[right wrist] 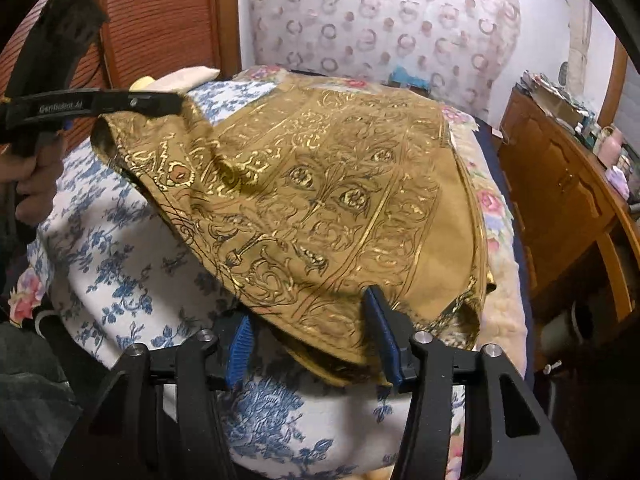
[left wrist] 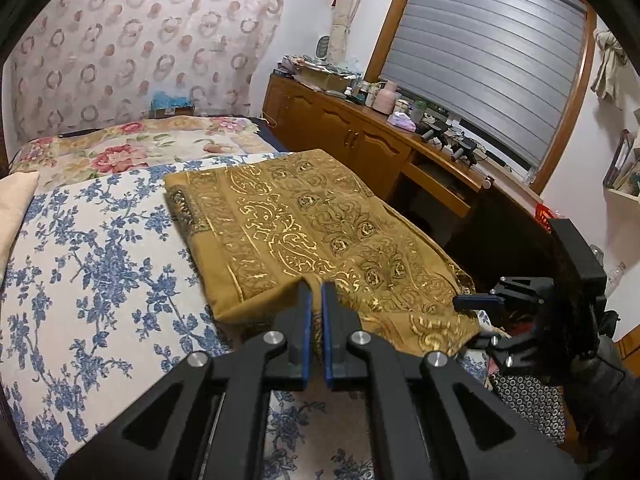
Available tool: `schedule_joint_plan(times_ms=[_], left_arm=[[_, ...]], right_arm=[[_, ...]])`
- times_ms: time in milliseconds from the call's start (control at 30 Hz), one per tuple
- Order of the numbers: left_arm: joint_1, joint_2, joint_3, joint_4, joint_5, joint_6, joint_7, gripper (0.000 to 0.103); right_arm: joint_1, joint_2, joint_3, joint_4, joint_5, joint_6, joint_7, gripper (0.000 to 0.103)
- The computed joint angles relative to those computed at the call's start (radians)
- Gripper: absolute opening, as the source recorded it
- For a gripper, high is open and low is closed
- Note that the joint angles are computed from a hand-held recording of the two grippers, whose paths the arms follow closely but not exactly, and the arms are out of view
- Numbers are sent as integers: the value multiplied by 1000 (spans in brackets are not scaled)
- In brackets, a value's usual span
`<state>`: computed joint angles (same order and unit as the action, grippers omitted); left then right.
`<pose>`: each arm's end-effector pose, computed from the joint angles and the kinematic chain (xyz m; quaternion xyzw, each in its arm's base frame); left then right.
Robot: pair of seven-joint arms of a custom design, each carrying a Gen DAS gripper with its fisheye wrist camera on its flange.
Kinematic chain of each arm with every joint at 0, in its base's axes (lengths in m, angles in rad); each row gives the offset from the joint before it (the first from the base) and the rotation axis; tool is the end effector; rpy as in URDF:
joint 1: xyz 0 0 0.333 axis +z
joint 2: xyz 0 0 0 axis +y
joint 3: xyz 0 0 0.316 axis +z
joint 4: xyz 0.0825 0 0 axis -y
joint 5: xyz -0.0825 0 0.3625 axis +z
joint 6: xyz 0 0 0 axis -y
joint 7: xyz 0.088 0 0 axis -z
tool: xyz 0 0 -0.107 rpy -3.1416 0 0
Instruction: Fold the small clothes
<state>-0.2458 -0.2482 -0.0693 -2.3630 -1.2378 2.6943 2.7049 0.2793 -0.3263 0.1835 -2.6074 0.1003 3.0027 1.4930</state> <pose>0.4617 -0.1192 0.4824 -0.4753 0.7560 -0.4430 0.0795 0.3979 0.1940 0.4604 -0.7952 0.4941 -0.2006 0.2885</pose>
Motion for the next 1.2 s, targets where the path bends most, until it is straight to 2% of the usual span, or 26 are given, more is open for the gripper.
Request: schedule_joint_plan(times_ms=[33,100,200,333,500,567,633,667,800,867,1000,1200], left_arm=[[0,-2,-4,-2,4,9,-2,2],[-2,-4,-8,-5,12,26,-9,2],[-9,-1,-7,-5,17,52,-11,2],[-10,17,0,12,25,61,-14,2],[16,54,12,62,46,17,-36,7],[34,72,14,89,55,0,-41,17],[50,88,15,111,31,14,-20,39],[60,98,15,123,23,17,-14,43],[110,155,12,181,29,15,-33,46],[140,200,6,216,69,12,-74,47],[190,272,-20,268,144,2,-143,48],[235,364,-75,345,297,25,-249,49]], right_arm=[[22,5,-21,3,15,9,-21,27],[79,19,-73,19,63,20,-88,15],[86,45,-85,57,88,34,-139,9],[110,78,-117,115,156,53,-206,6],[49,154,-78,228,121,65,-206,4],[16,195,-59,290,68,59,-185,4],[-15,245,-42,362,-15,49,-146,4],[-20,274,-42,401,-56,43,-127,4],[10,391,-77,560,-90,10,-149,4],[31,463,-98,660,-108,-20,-166,4],[97,617,-171,856,-202,-89,-147,4],[110,793,-203,1064,-186,-178,-182,4]])
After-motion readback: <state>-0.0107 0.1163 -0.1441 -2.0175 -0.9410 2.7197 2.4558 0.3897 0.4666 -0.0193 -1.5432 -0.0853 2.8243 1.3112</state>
